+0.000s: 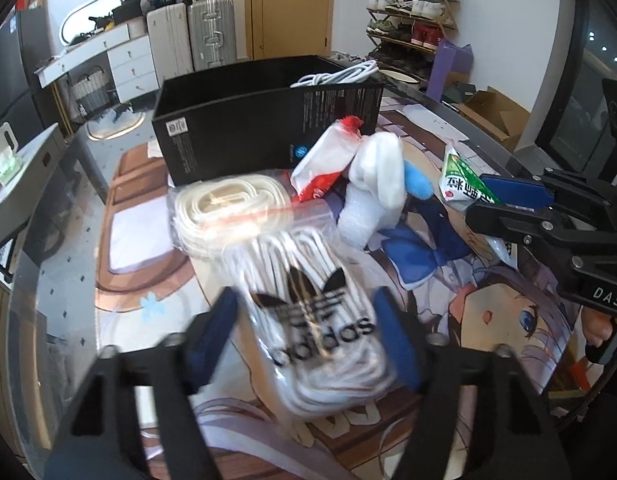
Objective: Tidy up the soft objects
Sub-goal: 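Grasp the clear adidas bag of laces with the left gripper while the right holds the packet, then carry the adidas bag with the left gripper while the right carries the packet over the box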
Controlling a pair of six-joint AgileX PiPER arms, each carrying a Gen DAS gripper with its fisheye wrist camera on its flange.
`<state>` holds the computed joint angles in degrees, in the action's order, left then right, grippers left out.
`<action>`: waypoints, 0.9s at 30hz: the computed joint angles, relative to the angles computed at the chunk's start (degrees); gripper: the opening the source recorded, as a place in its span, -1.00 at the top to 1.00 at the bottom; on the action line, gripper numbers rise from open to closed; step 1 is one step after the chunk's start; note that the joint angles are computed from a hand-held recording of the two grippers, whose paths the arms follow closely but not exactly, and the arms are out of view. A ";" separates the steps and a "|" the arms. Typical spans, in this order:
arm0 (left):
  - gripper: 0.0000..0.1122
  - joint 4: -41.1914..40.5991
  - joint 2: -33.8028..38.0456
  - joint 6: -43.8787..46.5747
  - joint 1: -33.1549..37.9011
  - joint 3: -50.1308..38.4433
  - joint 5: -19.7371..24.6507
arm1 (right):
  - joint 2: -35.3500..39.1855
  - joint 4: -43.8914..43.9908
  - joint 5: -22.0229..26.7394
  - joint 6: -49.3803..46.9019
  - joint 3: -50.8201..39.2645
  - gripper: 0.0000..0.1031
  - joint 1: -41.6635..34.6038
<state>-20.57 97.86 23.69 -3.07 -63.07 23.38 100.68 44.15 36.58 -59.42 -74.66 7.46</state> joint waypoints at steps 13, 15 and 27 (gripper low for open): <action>0.20 -14.09 -3.92 13.51 3.55 4.51 -1.94 | -1.54 3.16 -0.59 -2.78 1.14 0.35 -0.37; 0.20 -16.62 -5.01 15.59 4.30 5.31 -2.58 | -1.55 4.22 -0.67 -3.70 1.01 0.35 -0.62; 0.20 -27.68 -9.19 24.99 6.64 6.36 -6.37 | -3.80 12.01 -1.87 -8.66 0.83 0.35 -0.96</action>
<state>-48.25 88.67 48.67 3.58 -56.72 17.01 96.88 56.15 34.71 -68.09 -73.83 6.50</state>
